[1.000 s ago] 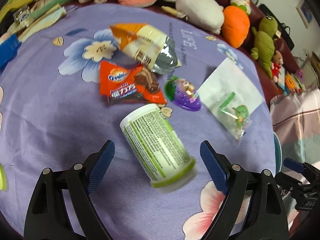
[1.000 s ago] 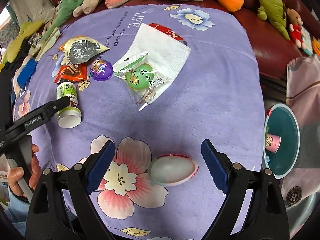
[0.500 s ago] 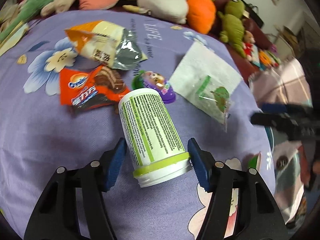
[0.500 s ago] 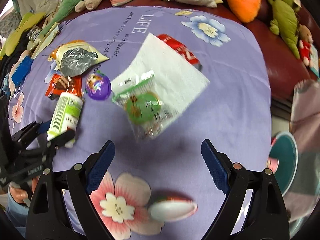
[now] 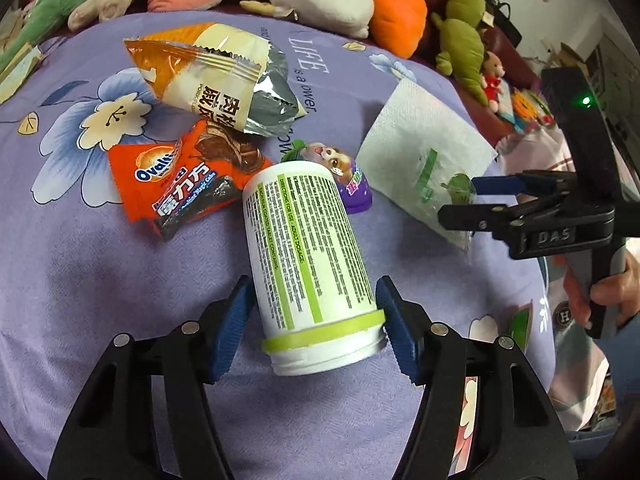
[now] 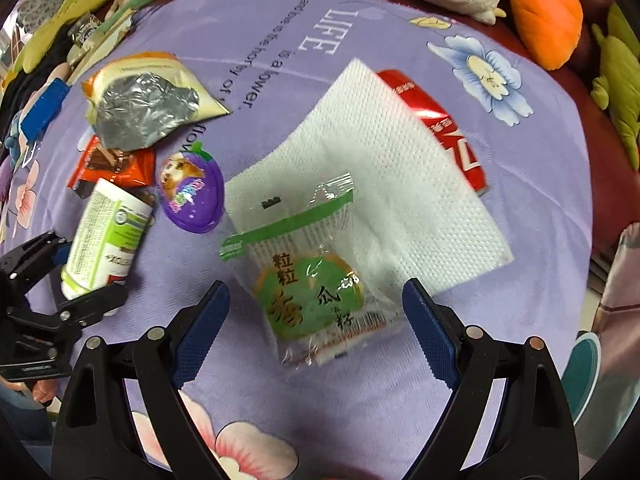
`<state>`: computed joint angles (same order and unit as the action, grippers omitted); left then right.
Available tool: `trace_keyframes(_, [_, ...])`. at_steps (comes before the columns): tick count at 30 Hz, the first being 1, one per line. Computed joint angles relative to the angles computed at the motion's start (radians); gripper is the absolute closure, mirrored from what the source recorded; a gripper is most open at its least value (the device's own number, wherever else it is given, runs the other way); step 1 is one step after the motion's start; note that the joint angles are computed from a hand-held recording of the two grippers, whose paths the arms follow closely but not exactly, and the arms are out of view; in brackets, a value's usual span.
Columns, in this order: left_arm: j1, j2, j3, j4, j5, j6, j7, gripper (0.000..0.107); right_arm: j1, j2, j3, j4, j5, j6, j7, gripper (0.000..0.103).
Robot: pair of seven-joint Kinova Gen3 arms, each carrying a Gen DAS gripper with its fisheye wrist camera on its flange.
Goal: Collect trash
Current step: 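Grasp the white-green pill bottle with the left tool while the right tool grasps the green mooncake packet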
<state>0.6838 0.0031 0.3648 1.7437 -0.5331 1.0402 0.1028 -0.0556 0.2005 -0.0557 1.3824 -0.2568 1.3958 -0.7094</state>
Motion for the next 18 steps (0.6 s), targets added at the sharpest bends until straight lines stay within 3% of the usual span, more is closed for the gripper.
trace_keyframes(2, [-0.002, 0.005, -0.003, -0.007, 0.002, 0.005, -0.001, 0.043, 0.004, 0.012, 0.004, -0.004, -0.007, 0.006, -0.015, 0.022])
trace_keyframes(4, [0.0, 0.011, -0.004, -0.014, -0.004, 0.014, 0.012, 0.044, 0.016, 0.018, 0.007, -0.004, -0.024, 0.009, -0.02, 0.046])
trace_keyframes(8, [0.026, 0.042, -0.001, -0.054, -0.024, 0.068, 0.033, 0.048, 0.046, 0.02, 0.014, -0.015, -0.047, 0.05, -0.013, 0.051])
trace_keyframes(18, [0.115, 0.106, -0.027, -0.176, -0.057, 0.134, 0.012, 0.049, 0.162, -0.005, 0.054, -0.053, -0.133, 0.137, 0.065, 0.051])
